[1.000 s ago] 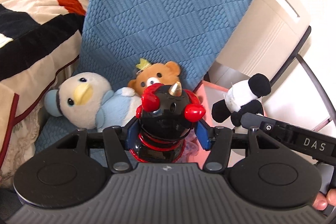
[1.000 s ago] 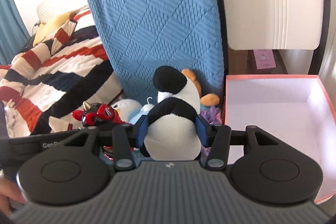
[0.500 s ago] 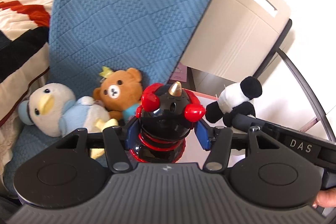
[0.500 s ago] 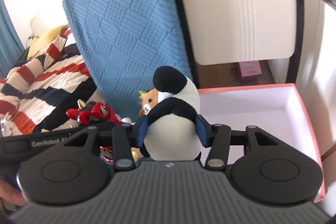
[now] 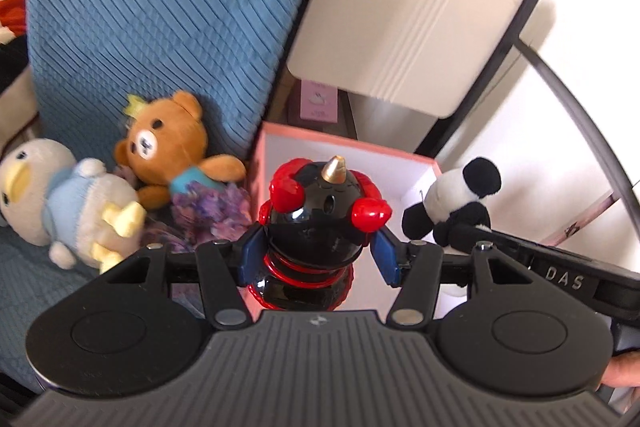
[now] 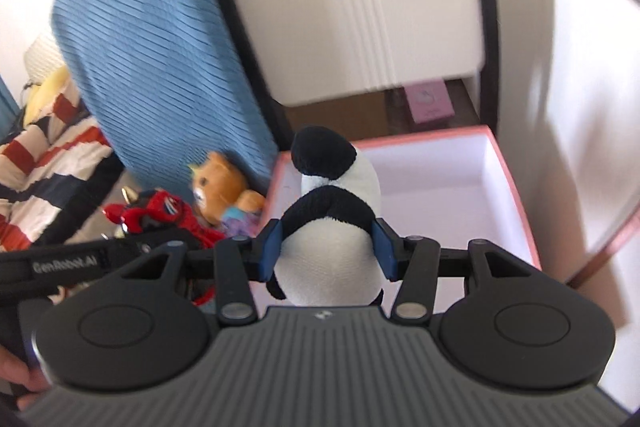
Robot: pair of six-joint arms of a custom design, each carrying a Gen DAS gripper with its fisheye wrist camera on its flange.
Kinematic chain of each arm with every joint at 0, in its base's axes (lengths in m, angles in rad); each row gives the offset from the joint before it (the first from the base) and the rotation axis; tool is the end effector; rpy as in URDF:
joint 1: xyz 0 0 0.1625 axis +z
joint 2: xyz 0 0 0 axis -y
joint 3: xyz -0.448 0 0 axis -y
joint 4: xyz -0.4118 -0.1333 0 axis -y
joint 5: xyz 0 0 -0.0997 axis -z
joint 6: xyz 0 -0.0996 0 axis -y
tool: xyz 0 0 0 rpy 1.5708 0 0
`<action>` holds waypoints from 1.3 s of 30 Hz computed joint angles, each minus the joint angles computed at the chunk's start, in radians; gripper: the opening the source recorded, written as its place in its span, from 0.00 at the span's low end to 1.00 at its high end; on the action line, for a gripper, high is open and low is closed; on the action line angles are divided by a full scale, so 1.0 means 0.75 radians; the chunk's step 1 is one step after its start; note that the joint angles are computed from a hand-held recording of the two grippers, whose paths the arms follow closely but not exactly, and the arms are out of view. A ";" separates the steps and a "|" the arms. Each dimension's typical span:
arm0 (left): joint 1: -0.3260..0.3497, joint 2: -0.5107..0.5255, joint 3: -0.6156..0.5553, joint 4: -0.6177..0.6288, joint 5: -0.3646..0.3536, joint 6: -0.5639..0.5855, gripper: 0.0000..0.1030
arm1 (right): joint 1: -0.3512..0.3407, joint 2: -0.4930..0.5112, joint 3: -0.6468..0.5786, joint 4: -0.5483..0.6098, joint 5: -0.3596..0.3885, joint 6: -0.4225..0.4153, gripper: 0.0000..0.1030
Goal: Organize objects
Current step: 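Carry the robot figure and panda over the pink box with both tools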
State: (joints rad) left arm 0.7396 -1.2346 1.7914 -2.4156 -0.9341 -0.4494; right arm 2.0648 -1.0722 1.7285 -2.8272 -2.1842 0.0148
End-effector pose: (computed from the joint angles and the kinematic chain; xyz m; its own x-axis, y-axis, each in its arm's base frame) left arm -0.3251 -0.5572 0.3193 -0.9082 0.1518 -0.3901 0.3484 0.7907 -0.5035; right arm 0.3840 -0.5528 0.2938 -0.8798 -0.0907 0.4667 -0.3783 0.7280 -0.5717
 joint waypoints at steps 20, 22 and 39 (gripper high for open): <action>0.133 0.352 -0.218 0.115 -0.168 0.014 0.61 | -0.225 -0.008 0.055 0.173 -0.011 0.079 0.50; 0.138 0.383 -0.242 0.129 -0.177 0.029 0.61 | -0.243 -0.004 0.055 0.180 -0.011 0.081 0.49; 0.148 0.394 -0.273 0.202 -0.191 0.031 0.68 | -0.246 -0.001 0.031 0.166 -0.049 0.088 0.48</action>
State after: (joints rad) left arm 0.8504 -0.9388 1.5866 -2.2641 -1.0772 -0.4261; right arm 1.8801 -1.0726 1.7521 -2.7024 -2.2211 0.0807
